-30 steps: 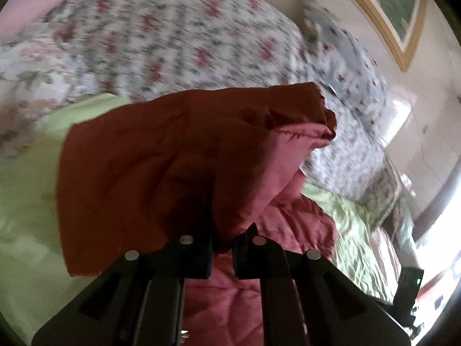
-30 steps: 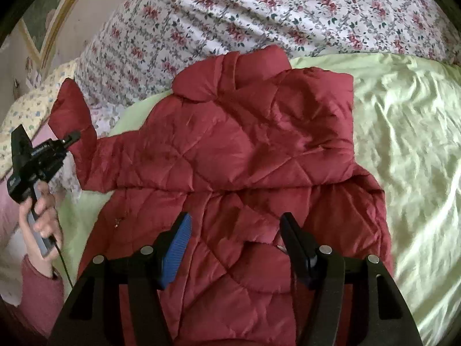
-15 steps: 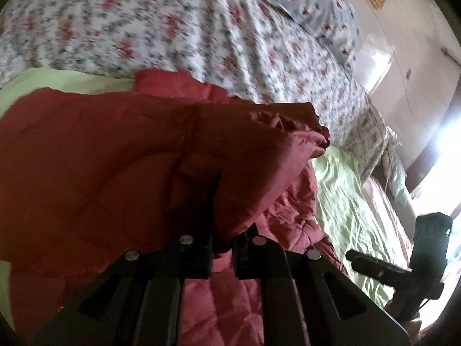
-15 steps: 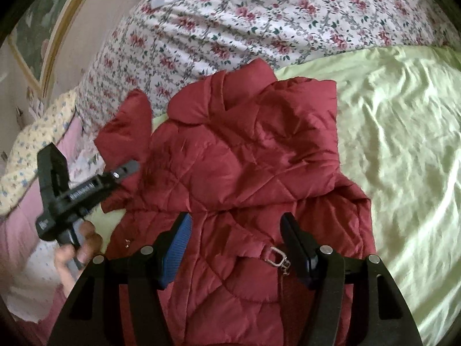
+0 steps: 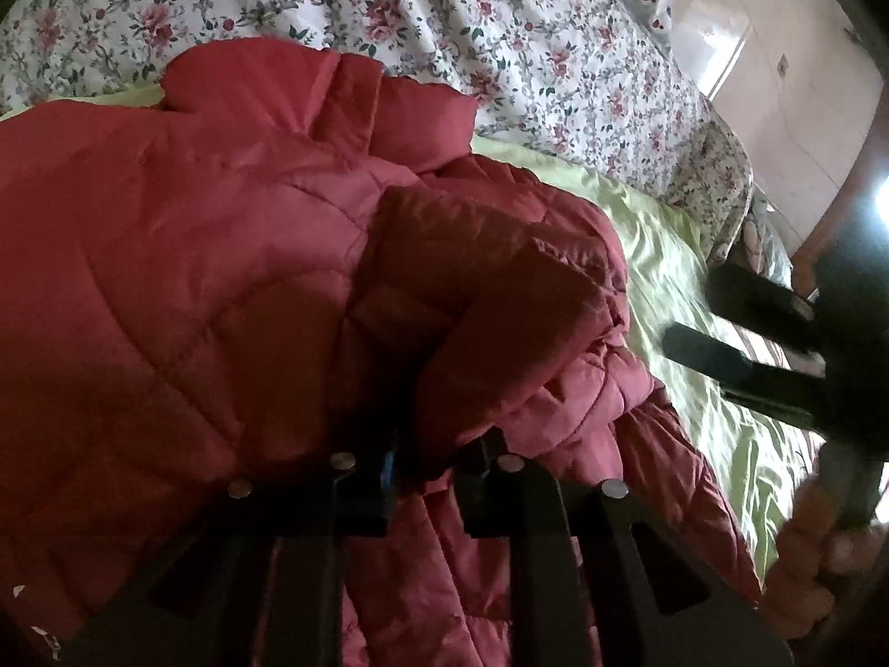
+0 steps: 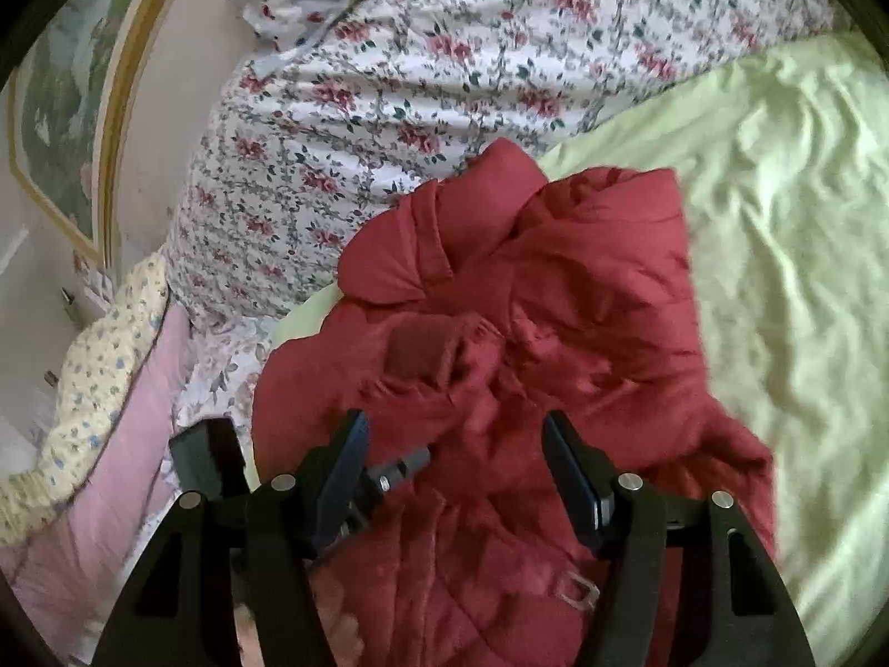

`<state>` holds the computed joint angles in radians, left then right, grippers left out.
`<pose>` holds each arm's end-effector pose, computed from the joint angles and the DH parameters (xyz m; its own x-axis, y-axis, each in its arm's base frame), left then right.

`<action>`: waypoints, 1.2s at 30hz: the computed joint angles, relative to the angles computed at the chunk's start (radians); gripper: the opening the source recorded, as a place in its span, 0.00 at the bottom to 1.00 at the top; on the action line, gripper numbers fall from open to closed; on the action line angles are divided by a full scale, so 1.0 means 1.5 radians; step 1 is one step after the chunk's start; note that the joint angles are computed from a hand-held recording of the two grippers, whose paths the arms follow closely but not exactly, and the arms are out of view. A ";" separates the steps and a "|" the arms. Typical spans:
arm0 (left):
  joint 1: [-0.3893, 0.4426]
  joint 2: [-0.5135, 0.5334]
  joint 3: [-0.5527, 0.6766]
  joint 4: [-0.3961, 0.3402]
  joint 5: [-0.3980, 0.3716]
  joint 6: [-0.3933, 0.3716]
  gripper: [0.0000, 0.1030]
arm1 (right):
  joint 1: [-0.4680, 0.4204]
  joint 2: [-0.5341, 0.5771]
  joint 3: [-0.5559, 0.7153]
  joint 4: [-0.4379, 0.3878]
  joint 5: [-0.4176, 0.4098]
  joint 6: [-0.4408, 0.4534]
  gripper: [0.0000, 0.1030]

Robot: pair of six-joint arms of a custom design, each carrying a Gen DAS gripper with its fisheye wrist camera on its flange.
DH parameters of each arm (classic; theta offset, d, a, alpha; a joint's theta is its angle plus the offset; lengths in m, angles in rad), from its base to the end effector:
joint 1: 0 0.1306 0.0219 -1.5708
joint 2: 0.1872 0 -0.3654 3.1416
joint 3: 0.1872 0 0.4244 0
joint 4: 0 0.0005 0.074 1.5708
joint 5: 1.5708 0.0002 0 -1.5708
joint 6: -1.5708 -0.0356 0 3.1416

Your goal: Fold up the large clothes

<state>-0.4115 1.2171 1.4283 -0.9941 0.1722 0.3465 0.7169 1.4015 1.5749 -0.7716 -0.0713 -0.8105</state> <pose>0.4130 -0.1874 0.5028 -0.7797 -0.0248 -0.6257 0.2558 0.8994 -0.3544 0.4034 0.3543 0.5073 -0.7996 0.2619 -0.5404 -0.1746 0.7597 0.6264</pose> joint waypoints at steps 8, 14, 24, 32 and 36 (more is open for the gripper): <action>0.007 -0.006 0.001 -0.025 0.038 0.000 0.41 | -0.021 0.081 0.036 0.021 -0.053 -0.041 0.16; 0.032 -0.065 -0.022 -0.046 0.048 -0.032 0.54 | -0.024 0.040 0.004 0.028 0.002 -0.022 0.07; 0.154 -0.016 0.052 -0.061 -0.023 -0.042 0.54 | -0.035 0.038 0.014 -0.022 0.063 0.059 0.06; 0.154 0.022 0.039 -0.077 -0.052 -0.043 0.47 | -0.015 0.020 -0.001 -0.007 0.134 0.103 0.19; 0.121 0.027 0.039 -0.082 -0.118 -0.025 0.47 | 0.013 -0.005 -0.003 0.021 0.193 0.151 0.22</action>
<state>-0.2294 1.2582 1.4861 -1.1165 -0.0053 0.3089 0.7365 1.3942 1.5707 -0.7399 0.2189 -0.5835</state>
